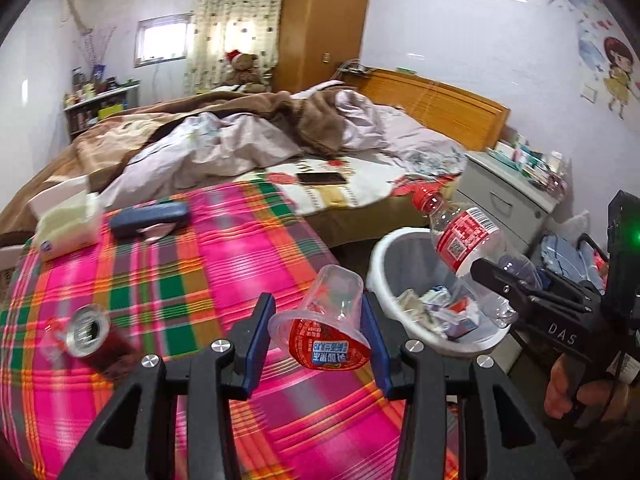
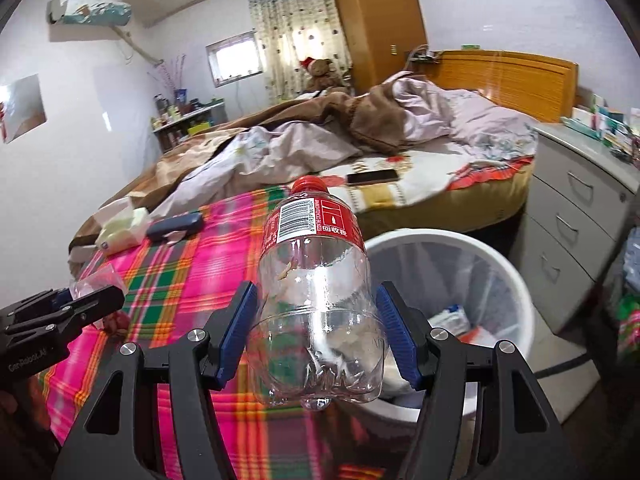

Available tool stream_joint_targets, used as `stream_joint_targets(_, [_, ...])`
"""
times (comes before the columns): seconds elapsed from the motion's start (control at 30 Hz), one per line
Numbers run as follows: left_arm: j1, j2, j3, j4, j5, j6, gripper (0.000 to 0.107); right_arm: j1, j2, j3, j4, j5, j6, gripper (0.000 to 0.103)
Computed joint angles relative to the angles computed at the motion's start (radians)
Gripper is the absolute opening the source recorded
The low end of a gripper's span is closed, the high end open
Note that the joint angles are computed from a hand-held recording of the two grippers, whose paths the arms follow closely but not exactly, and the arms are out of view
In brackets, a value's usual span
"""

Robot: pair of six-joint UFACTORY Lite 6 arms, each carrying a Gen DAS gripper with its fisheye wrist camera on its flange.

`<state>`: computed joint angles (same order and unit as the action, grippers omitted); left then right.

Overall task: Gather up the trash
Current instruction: 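Carry plastic cup and water bottle over the wastebasket and open both tools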

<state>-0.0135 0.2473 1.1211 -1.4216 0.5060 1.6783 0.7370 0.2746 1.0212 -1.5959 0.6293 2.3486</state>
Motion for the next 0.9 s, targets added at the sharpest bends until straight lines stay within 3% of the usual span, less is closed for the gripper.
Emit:
stream_joint_targets(0.37, [-0.25,0.111,0.121,0.036,-0.06,-0.116,0.045,-0.101,-0.127,-0.176,0.037,-0.004,-0.003,0.063])
stream_joint_targets(0.6, [-0.353,0.226,0.238,0.136,-0.112,-0.243,0.045,-0.193,-0.131,-0.233,0.003,-0.079,0.018,0.063])
stream_joint_targets(0.9, [-0.402,0.36,0.374,0.214,-0.11,-0.376,0.046,-0.285,-0.089,-0.226,-0.075,-0.193,-0.002,0.064])
